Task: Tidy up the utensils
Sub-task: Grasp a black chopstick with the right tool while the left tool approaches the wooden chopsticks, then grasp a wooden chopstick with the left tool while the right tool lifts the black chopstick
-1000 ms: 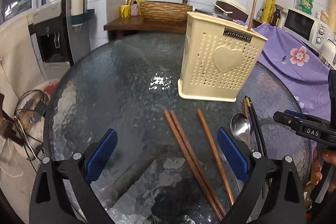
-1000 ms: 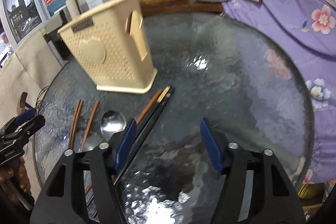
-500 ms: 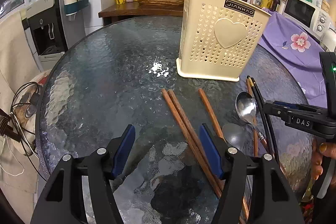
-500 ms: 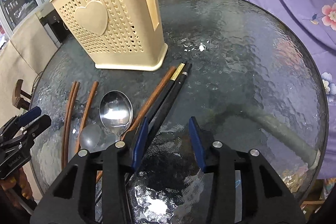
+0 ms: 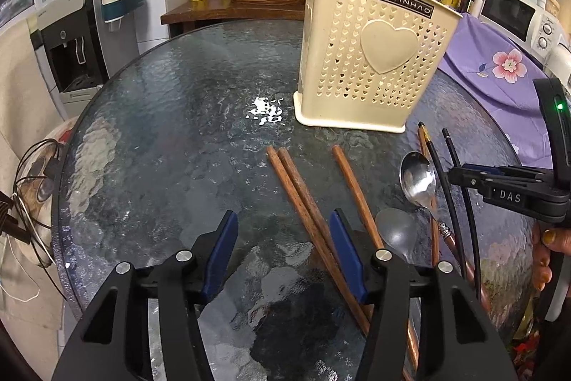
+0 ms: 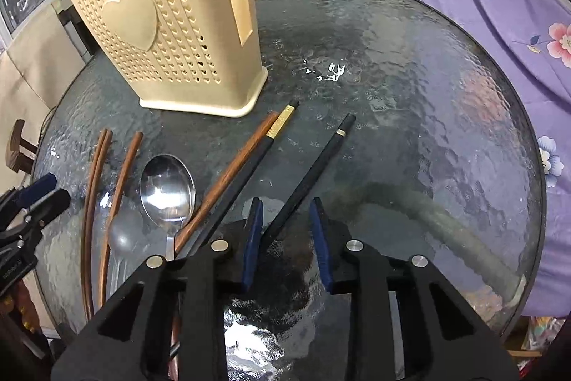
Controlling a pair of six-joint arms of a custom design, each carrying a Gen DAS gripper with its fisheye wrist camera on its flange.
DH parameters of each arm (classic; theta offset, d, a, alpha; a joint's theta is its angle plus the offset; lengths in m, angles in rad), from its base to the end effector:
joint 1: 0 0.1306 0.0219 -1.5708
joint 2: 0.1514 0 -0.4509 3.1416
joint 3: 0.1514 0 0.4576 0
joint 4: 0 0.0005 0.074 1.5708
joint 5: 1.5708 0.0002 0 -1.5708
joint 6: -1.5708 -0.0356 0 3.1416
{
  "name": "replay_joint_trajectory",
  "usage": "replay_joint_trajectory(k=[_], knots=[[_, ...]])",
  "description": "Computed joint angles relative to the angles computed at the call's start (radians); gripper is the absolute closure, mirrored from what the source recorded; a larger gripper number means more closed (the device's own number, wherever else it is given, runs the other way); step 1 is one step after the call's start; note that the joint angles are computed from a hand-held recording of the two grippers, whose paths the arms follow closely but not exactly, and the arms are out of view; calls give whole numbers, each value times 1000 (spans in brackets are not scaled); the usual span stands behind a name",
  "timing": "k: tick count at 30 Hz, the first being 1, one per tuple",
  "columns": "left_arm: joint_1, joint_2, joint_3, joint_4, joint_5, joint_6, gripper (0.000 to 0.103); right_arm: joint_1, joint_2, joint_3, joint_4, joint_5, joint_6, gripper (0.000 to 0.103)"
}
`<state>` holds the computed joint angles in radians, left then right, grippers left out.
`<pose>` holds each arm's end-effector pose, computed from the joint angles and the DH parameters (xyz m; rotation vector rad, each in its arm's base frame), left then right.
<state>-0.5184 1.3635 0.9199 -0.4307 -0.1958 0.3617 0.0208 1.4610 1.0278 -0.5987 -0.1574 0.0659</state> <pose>0.4199 -0.2321 0.3007 0.1037 2.4267 -0.1597 0.5116 0.0157 0.2952 -0.1688 2.5887 0.1883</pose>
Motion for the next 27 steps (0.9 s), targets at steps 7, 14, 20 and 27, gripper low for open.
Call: replay_joint_trajectory(k=[7,14,20,27], knots=[[-2,35,17,-28,-9,4,57,-8,28,26,8,-37,-12,80],[1,57,35,-37,1,5,59,17,60,62,4,-37,-29,82],[6,78,58,-62,-27,-23,62,18,66,69,1,-46,-19,83],[38,110,105,-90,25,-37,66,1,105,116,-31,-68,-50,85]])
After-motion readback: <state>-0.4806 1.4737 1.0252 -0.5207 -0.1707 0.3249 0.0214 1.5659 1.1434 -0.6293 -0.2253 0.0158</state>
